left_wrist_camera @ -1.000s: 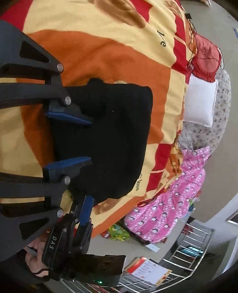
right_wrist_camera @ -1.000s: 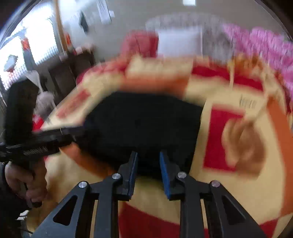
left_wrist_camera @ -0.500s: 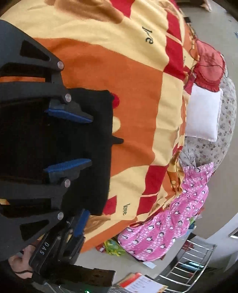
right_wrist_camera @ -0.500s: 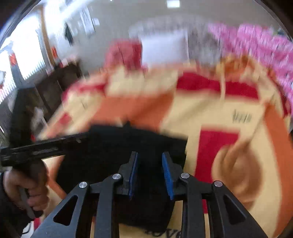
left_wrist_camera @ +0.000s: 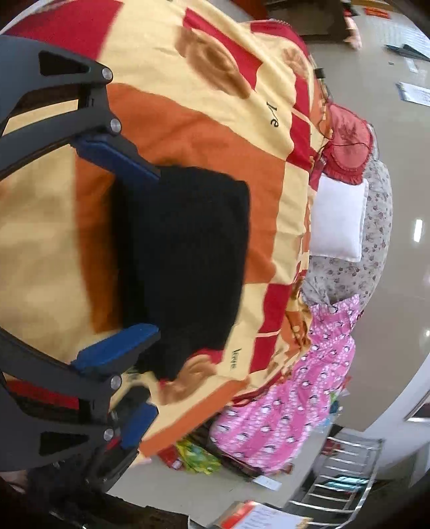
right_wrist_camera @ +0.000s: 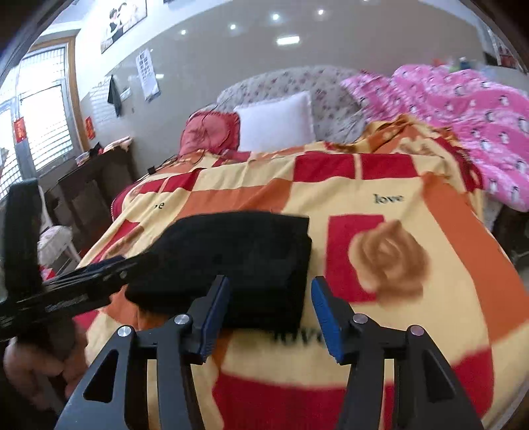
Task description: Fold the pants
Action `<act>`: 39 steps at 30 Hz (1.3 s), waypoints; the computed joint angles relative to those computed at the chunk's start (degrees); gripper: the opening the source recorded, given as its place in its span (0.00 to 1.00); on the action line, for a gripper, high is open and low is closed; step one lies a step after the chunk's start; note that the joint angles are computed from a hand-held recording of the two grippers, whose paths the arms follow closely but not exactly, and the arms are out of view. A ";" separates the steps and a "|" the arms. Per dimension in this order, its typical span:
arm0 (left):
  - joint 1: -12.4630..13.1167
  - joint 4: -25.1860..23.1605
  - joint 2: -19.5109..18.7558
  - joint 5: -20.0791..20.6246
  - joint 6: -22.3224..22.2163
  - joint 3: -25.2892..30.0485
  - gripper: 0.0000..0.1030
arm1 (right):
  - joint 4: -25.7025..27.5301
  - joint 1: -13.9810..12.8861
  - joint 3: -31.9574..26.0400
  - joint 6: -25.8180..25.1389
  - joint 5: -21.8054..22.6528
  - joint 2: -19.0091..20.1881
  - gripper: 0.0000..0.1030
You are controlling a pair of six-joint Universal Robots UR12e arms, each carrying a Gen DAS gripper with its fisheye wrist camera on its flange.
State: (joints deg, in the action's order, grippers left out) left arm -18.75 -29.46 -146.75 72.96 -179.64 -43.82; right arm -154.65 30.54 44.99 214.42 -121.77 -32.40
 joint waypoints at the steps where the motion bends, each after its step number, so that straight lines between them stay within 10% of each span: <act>1: -0.54 2.15 0.46 2.82 1.11 -1.51 0.84 | 1.56 0.19 -0.06 1.39 -0.08 0.06 0.52; 5: -1.77 3.64 0.56 10.26 2.98 -2.45 0.84 | 1.23 1.09 -1.03 1.48 -4.86 0.58 0.51; 39: -1.54 0.85 0.46 9.45 1.27 -2.14 0.84 | 5.47 0.33 -0.19 5.30 -1.91 -0.05 0.52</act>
State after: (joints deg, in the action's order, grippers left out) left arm -20.29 -28.62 -146.29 82.41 -178.37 -45.97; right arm -149.18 30.87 44.80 219.72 -123.69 -32.44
